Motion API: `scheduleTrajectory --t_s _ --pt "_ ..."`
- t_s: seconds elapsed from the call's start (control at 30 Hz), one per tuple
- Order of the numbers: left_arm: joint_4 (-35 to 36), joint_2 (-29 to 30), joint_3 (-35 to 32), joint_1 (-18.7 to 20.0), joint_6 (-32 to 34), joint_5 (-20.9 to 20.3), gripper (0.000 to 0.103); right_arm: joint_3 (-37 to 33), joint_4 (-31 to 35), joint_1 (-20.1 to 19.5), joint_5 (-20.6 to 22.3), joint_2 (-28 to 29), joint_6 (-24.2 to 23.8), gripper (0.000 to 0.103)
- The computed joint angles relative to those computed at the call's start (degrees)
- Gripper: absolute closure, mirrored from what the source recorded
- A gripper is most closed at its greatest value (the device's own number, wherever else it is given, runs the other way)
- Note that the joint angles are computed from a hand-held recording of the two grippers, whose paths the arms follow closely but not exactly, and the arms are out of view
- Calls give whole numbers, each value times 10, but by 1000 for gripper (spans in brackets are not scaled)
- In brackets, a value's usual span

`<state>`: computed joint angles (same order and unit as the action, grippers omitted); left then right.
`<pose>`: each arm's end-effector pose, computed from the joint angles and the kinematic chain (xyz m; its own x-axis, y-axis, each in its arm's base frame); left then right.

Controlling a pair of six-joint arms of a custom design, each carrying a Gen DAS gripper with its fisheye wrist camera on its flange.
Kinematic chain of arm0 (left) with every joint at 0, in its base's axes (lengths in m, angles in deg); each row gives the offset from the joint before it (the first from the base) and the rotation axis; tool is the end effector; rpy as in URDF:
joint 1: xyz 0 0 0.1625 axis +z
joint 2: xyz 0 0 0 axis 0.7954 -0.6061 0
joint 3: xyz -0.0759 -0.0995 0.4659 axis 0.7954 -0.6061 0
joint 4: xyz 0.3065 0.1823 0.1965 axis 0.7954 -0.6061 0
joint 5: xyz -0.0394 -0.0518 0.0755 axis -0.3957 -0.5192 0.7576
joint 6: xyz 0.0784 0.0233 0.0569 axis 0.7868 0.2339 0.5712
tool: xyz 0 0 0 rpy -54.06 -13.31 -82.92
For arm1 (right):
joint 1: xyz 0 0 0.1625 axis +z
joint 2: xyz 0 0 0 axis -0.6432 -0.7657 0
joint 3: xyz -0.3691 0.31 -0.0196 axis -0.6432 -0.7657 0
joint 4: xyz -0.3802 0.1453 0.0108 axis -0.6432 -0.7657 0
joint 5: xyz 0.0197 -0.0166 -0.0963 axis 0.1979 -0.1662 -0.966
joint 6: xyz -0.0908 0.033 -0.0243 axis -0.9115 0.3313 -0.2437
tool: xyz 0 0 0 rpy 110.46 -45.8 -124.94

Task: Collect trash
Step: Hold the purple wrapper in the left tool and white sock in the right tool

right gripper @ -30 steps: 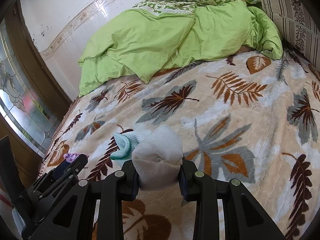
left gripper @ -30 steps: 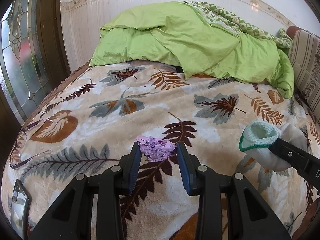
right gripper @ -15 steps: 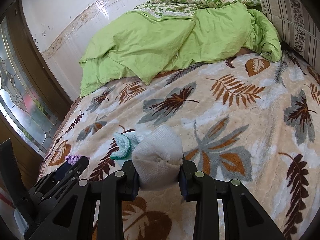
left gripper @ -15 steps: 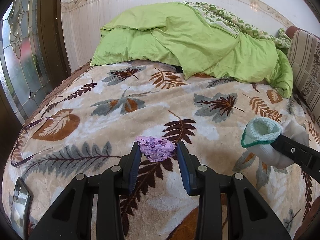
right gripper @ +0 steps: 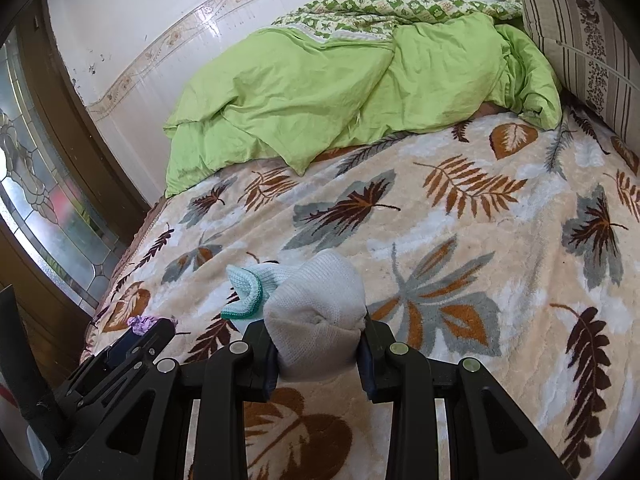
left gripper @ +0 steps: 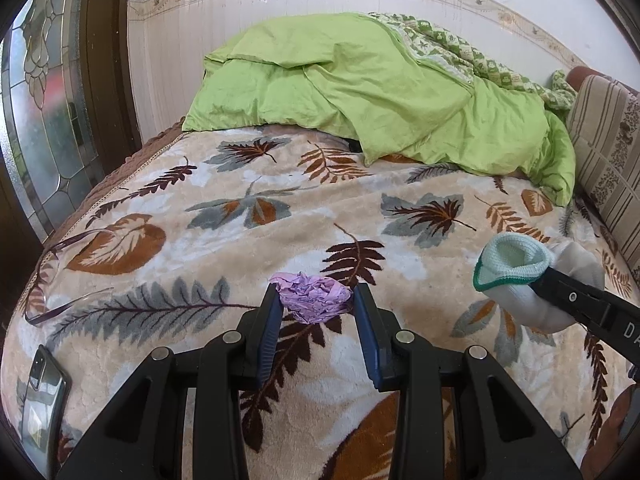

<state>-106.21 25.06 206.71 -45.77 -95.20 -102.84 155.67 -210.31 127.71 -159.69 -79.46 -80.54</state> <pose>-0.2927 -0.2446 0.0375 -0.6134 -0.5418 -0.5746 0.2950 0.5177 -0.8031 0.1208 -0.3504 0.2234 -0.8097 -0.5109 0.2888 -0.5868 0.7085 -0.3921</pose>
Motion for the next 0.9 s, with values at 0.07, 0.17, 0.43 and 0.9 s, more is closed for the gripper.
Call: scheduleTrajectory --t_s 0.07,0.17,0.43,0.9 --pt "3 0 -2 -4 1 -3 68 2 2 1 1 -6 1 70" --pt "10 -4 -4 -12 0 -6 68 5 6 4 4 -18 1 70" --pt "31 -7 -14 -37 -9 -21 68 12 26 12 16 -57 -1 70" --pt "52 6 -36 -64 -14 -38 68 19 81 -9 46 -135 -5 70"
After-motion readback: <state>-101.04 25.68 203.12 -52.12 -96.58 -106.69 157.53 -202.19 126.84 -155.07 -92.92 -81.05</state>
